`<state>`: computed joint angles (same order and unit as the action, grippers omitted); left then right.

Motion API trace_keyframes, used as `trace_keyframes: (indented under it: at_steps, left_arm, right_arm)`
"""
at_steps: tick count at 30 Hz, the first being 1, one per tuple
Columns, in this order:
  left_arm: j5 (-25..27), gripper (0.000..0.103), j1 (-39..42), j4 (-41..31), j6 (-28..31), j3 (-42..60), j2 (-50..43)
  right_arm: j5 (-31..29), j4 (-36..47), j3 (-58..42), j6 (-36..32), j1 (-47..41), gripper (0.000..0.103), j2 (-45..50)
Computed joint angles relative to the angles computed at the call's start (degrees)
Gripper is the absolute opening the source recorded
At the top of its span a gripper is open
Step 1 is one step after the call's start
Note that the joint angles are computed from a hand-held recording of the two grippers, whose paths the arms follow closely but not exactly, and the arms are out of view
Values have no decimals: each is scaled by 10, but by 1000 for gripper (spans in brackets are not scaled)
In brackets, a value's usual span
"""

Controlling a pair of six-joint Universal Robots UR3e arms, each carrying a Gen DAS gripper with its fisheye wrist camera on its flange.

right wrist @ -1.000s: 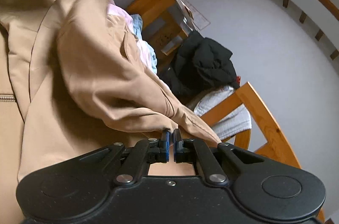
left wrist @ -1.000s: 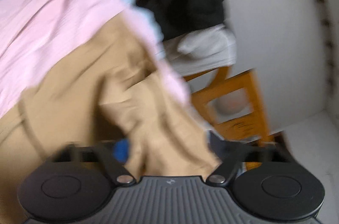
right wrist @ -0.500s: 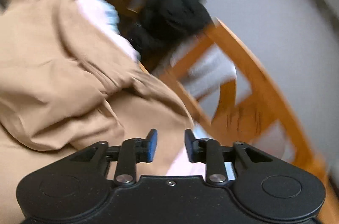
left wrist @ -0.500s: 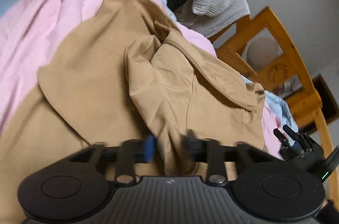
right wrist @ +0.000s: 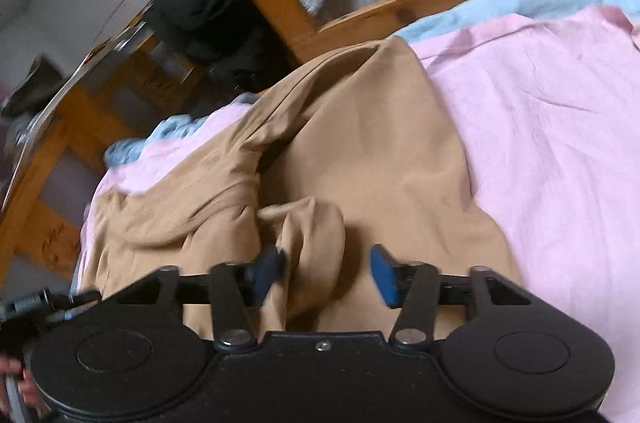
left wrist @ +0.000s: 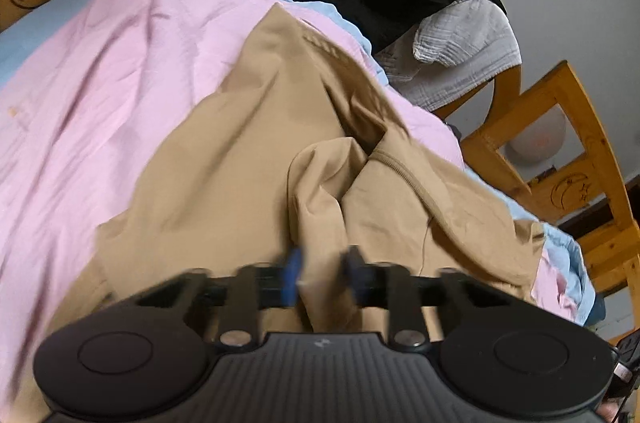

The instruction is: Fold large clothes

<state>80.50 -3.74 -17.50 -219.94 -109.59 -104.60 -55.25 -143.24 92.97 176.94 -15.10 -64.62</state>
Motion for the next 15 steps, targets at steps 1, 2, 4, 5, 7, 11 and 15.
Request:
trace_keyframes:
  at_steps: [1, 2, 4, 5, 7, 11, 15]
  left_arm:
    - [18, 4, -10, -1, -3, 18, -12]
    - [38, 3, -21, 1, -3, 31, -21]
    - [81, 2, -44, 7, -1, 65, -47]
    - [101, 2, -56, 8, -1, 86, -64]
    - [147, 2, -79, -2, 12, 130, -97]
    - [165, 3, -87, -34, 7, 175, -132]
    - [136, 14, -74, -9, -5, 120, -104]
  right_arm:
    - [-16, -28, -10, 13, 13, 16, 11]
    - [-24, -66, -14, 17, 22, 10, 20]
    - [-57, -140, -30, 14, 48, 8, 37]
    - [-77, -168, -44, 11, 62, 7, 48]
    - [-119, -216, -83, 3, 92, 7, 83]
    - [-184, -197, -155, 9, 123, 7, 148]
    - [-206, -213, -132, -6, 122, 13, 152]
